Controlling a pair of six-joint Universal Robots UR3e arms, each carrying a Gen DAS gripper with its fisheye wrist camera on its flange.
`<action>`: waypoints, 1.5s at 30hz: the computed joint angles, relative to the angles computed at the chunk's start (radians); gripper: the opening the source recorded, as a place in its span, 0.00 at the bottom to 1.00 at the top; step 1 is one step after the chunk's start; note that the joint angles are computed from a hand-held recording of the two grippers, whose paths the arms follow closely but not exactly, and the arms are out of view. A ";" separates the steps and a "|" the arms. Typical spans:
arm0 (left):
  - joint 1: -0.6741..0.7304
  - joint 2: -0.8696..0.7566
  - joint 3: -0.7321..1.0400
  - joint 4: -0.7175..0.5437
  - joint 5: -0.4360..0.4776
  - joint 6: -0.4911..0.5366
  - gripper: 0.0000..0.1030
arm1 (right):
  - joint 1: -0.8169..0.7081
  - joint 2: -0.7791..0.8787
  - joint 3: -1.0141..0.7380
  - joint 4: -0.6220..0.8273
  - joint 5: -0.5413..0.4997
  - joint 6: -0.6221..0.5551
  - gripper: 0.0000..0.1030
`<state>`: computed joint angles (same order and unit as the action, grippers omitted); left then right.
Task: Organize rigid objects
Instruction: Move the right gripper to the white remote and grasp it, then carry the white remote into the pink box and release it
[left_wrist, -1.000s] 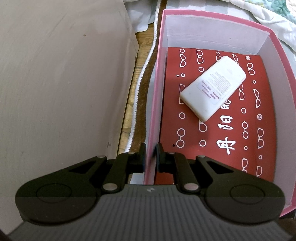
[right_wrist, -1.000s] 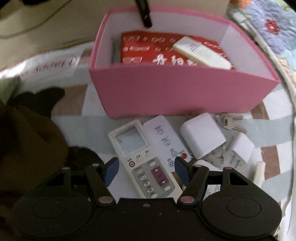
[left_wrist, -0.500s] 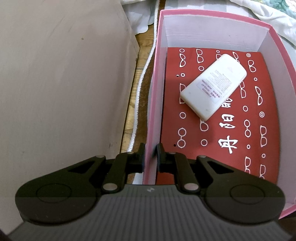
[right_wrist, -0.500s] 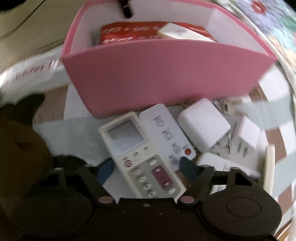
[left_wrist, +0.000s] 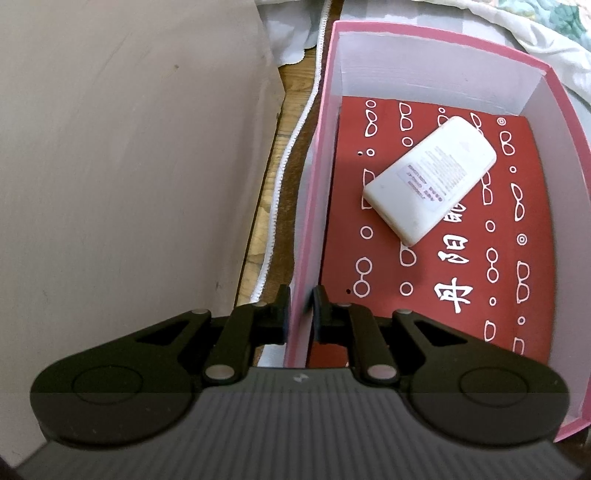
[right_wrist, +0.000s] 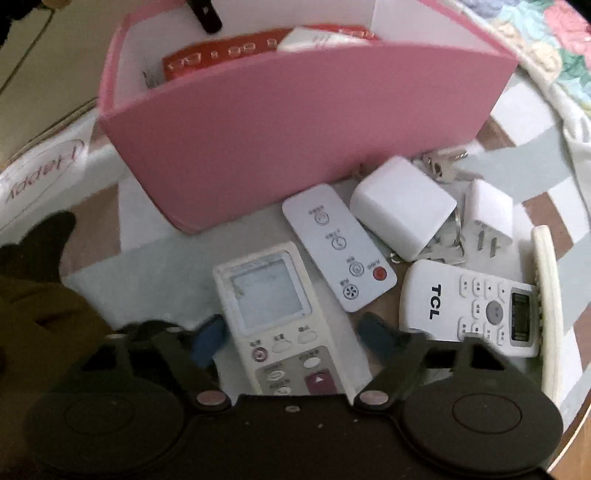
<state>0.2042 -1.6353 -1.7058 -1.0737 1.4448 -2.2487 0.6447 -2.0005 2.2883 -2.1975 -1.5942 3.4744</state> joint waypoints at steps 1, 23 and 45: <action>0.001 0.003 -0.002 0.001 0.000 0.007 0.11 | 0.019 -0.008 -0.011 0.012 -0.017 0.044 0.61; 0.003 -0.015 0.037 -0.043 -0.007 0.006 0.10 | -0.007 -0.060 -0.333 0.039 -0.257 0.136 0.57; 0.008 -0.018 0.042 -0.065 -0.011 0.040 0.09 | -0.334 0.422 -0.428 -0.322 -0.018 -0.097 0.56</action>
